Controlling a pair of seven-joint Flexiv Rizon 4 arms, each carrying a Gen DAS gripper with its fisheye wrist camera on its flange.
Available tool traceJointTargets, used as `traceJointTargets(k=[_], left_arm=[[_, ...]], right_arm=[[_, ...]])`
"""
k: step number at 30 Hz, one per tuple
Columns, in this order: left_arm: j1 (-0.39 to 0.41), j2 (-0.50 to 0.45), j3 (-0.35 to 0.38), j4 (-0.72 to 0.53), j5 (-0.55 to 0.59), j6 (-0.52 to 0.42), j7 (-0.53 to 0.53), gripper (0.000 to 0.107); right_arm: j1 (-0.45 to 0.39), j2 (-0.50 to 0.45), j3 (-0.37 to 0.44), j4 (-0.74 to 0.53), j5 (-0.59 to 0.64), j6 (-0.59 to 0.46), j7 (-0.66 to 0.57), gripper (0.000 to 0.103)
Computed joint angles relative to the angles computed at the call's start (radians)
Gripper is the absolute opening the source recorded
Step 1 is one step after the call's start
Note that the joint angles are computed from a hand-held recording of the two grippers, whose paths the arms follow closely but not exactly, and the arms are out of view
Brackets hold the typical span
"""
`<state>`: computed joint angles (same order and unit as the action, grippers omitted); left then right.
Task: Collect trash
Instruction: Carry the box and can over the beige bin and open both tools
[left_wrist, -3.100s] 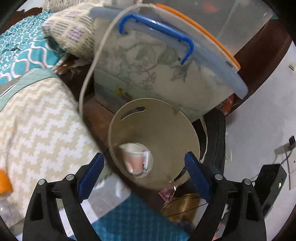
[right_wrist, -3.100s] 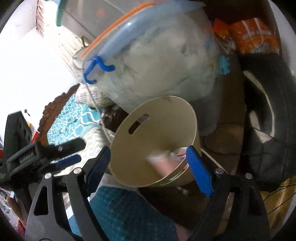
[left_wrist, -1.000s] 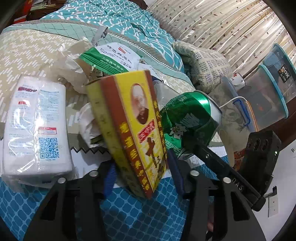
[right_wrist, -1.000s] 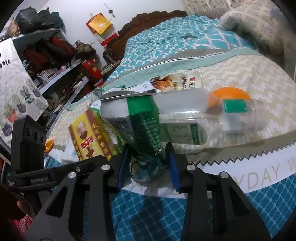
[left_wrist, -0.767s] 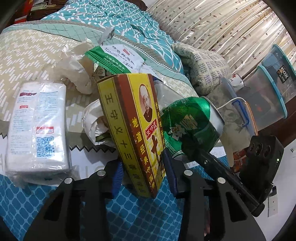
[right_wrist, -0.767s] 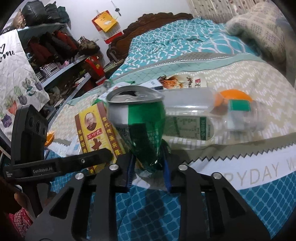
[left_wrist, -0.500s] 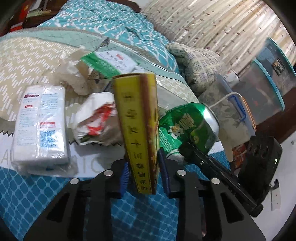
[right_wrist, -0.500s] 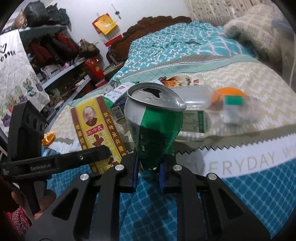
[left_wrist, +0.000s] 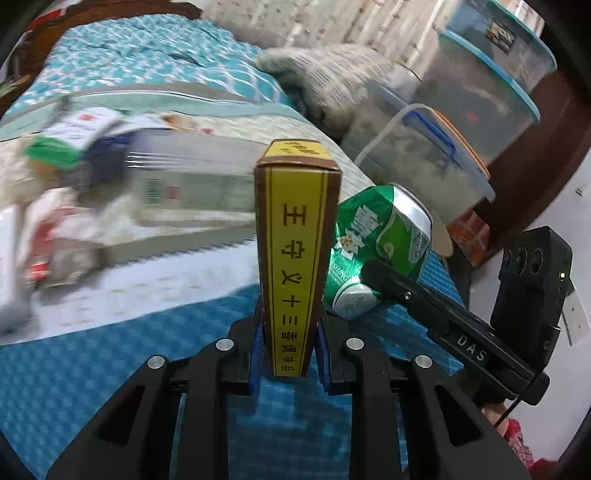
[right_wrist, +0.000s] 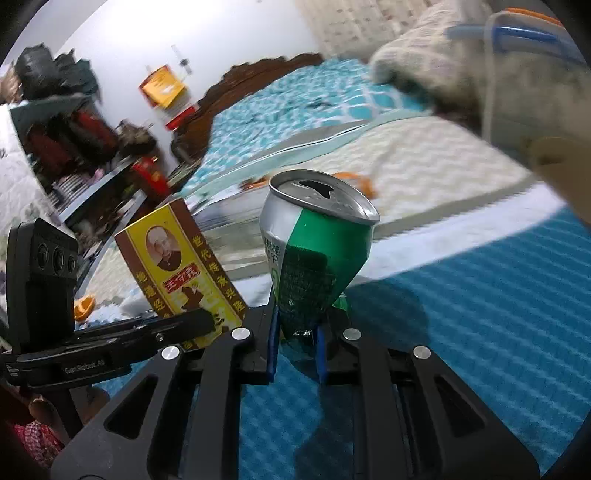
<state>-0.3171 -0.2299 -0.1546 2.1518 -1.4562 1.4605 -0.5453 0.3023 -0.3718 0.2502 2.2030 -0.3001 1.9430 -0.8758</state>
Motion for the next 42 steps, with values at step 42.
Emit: traceJointTargets(k=[42], left_arm=[[-0.08, -0.737, 0.012, -1.202, 1.173, -0.57, -0.84, 0.022]], right_arm=[[-0.321, -0.036, -0.089, -0.127, 0.133, -0.174, -0.042, 0.017]])
